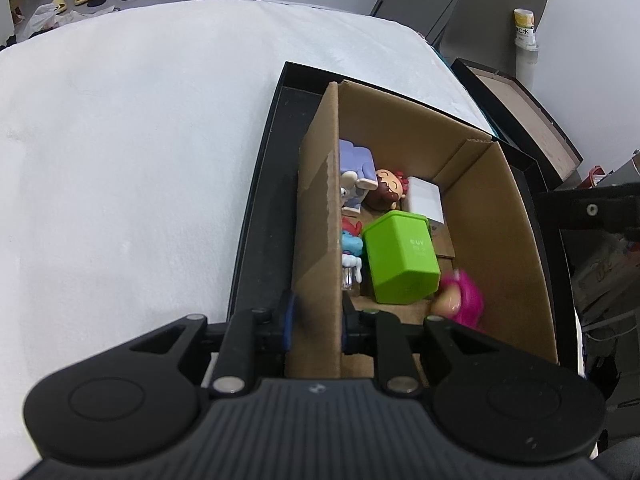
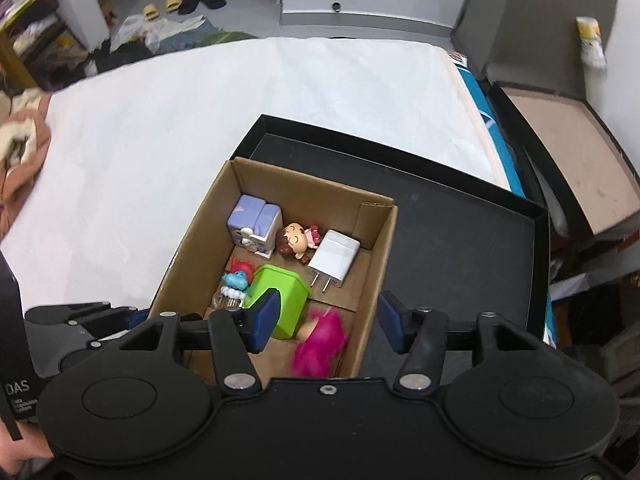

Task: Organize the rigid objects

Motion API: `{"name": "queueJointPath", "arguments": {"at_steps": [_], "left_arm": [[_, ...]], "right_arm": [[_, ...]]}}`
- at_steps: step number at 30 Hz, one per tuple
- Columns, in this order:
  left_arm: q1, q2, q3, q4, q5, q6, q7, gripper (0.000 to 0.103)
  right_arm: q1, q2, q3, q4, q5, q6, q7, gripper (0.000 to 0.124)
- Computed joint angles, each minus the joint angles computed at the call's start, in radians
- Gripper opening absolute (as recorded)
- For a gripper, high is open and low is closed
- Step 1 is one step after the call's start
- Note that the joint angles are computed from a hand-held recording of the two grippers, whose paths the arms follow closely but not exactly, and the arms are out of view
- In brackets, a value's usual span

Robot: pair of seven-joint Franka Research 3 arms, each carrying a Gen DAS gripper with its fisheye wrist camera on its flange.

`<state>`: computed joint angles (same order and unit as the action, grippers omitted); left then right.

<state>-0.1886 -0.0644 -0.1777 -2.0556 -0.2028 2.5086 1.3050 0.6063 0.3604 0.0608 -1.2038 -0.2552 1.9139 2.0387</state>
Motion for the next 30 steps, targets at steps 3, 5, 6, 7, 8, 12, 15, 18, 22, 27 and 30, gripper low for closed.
{"name": "queueJointPath", "arguments": {"at_steps": [3,5,6,7,8,12,15,18,22,27,30], "left_arm": [[0.000,-0.001,0.000,0.000,0.000,0.000,0.001,0.020],[0.000,0.001,-0.001,0.003,0.003,-0.002,-0.001,0.020],[0.000,0.002,-0.001,0.005,0.004,-0.004,-0.002,0.019],[0.000,0.003,-0.001,0.008,0.005,-0.006,-0.003,0.019],[0.000,0.005,-0.002,0.010,0.008,-0.007,-0.004,0.019],[0.000,0.007,-0.004,0.020,0.017,-0.026,-0.010,0.020],[0.001,0.012,-0.004,0.038,0.020,-0.054,-0.011,0.020],[0.003,0.017,-0.006,0.057,0.030,-0.076,-0.016,0.019],[0.003,0.008,-0.007,0.067,0.046,-0.084,-0.018,0.019],[0.005,-0.005,-0.008,0.085,0.112,-0.097,-0.032,0.019],[0.005,-0.014,-0.005,0.092,0.113,-0.108,-0.038,0.019]], "right_arm": [[-0.002,-0.024,-0.002,-0.035,-0.008,0.017,0.014,0.057],[-0.010,-0.045,0.000,-0.065,-0.003,0.030,0.024,0.057],[-0.013,-0.055,0.001,-0.080,-0.003,0.037,0.030,0.058],[-0.017,-0.066,0.003,-0.097,-0.003,0.045,0.037,0.058],[-0.021,-0.082,0.005,-0.120,-0.002,0.056,0.045,0.059],[-0.041,-0.136,0.018,-0.202,0.004,0.094,0.075,0.061],[-0.060,-0.169,0.029,-0.254,0.026,0.119,0.092,0.066],[-0.076,-0.204,0.038,-0.307,0.035,0.147,0.106,0.067],[-0.102,-0.250,0.048,-0.374,0.066,0.195,0.125,0.070],[-0.133,-0.317,0.060,-0.468,0.091,0.271,0.156,0.081],[-0.151,-0.356,0.067,-0.518,0.114,0.305,0.162,0.082]]}}
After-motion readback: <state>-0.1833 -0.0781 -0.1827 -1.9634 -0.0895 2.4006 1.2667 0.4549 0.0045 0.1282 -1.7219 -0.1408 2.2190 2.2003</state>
